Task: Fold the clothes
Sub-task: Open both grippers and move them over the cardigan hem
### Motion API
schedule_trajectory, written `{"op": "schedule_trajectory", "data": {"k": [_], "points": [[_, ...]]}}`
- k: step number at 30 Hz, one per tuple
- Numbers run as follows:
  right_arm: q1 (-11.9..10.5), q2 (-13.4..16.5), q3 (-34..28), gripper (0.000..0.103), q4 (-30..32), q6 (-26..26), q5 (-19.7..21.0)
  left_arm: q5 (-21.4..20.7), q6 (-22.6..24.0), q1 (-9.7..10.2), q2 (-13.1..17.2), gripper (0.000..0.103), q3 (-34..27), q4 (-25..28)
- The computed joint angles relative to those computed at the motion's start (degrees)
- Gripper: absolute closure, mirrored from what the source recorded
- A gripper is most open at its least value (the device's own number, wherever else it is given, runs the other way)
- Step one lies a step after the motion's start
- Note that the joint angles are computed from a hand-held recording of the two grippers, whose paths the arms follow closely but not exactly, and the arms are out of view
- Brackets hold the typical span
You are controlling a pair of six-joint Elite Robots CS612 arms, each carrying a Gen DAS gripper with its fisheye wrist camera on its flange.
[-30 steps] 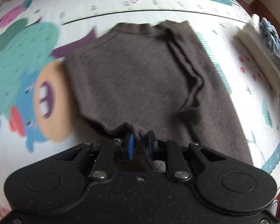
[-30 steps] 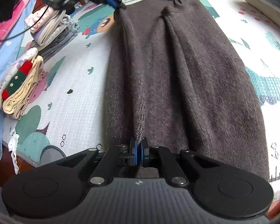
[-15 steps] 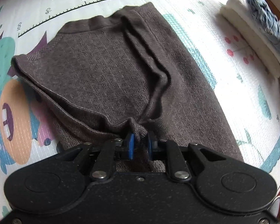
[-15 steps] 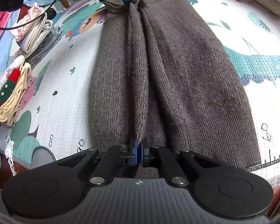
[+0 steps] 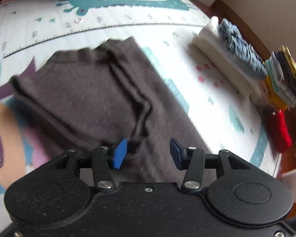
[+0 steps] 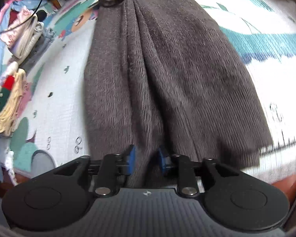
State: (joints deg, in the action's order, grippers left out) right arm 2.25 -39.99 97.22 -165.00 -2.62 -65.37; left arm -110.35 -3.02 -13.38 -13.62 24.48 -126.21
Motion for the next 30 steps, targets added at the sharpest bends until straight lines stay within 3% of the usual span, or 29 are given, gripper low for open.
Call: {"op": "schedule_trajectory", "data": {"k": [2, 4, 9, 13, 14, 18, 20, 22, 24, 27, 30], "points": [[0.0, -0.5, 0.9, 0.07, -0.4, 0.6, -1.3, -0.6, 3.3, 0.28, -2.1, 0.056, 4.0, 0.5], [0.4, -1.0, 1.7, 0.07, -1.7, 0.3, -5.1, -1.3, 8.2, 0.17, -3.5, 0.056, 6.9, 2.0], [1.6, -1.7, 2.3, 0.07, -4.2, -5.5, -7.6, -1.4, 19.2, -0.49, -5.2, 0.057, 10.7, 5.9], [3.2, -1.6, 1.5, 0.07, -7.3, -12.4, -7.3, -2.8, 21.4, -0.48, -5.2, 0.057, 11.5, 6.5], [3.6, -1.5, 1.3, 0.07, -8.0, -14.7, -7.5, -3.0, 21.5, -0.51, -5.4, 0.057, 12.0, 5.8], [4.4, -0.7, -0.3, 0.068, -8.1, -14.0, -8.3, -3.4, 19.0, -0.66, -5.5, 0.057, 13.2, 1.9], [4.5, -0.4, -1.0, 0.068, -9.1, -13.7, -10.7, -3.2, 17.0, -0.81, -5.6, 0.057, 14.1, -1.6], [4.4, 0.1, -1.7, 0.068, -10.4, -14.0, -13.0, -1.1, 13.2, -1.12, -5.7, 0.057, 15.2, -7.8], [4.2, 0.7, -2.3, 0.068, -11.9, -15.6, -14.7, 2.6, 8.9, -1.56, -4.9, 0.057, 14.3, -10.4], [3.8, 1.6, -3.4, 0.068, -11.2, -16.0, -15.8, 6.3, 6.0, -2.21, -2.9, 0.058, 11.2, -10.9], [3.7, 1.8, -4.3, 0.068, -7.2, -16.3, -16.2, 4.5, 7.5, -2.54, -1.6, 0.058, 9.0, -8.8]]}}
